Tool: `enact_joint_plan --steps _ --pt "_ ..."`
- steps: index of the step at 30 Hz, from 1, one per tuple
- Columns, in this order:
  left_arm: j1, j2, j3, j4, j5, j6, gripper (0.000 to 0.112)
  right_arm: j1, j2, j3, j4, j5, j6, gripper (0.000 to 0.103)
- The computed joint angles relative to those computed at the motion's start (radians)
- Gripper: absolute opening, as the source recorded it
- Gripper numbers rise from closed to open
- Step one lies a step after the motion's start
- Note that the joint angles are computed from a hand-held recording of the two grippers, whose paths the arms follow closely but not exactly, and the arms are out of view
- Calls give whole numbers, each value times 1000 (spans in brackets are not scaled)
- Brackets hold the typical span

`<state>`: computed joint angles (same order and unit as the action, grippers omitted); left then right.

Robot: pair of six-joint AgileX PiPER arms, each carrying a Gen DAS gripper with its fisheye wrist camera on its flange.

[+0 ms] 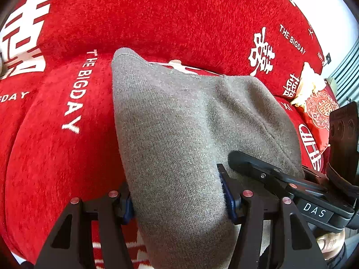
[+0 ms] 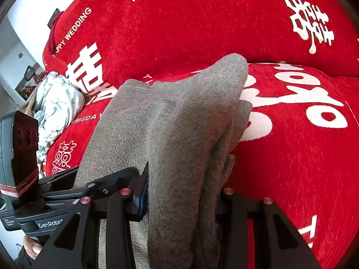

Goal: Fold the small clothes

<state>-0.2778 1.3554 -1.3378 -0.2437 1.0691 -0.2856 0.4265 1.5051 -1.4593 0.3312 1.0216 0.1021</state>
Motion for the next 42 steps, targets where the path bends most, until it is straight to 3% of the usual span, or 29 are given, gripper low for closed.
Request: enact_joint_plan --steps 22,42 --pt "-139 -181 165 121 -15 -148 62 76 -198 252 -17 -105 62 44" --pt "-137 -189 201 112 -37 -141 62 78 -195 271 -15 -116 53 44"
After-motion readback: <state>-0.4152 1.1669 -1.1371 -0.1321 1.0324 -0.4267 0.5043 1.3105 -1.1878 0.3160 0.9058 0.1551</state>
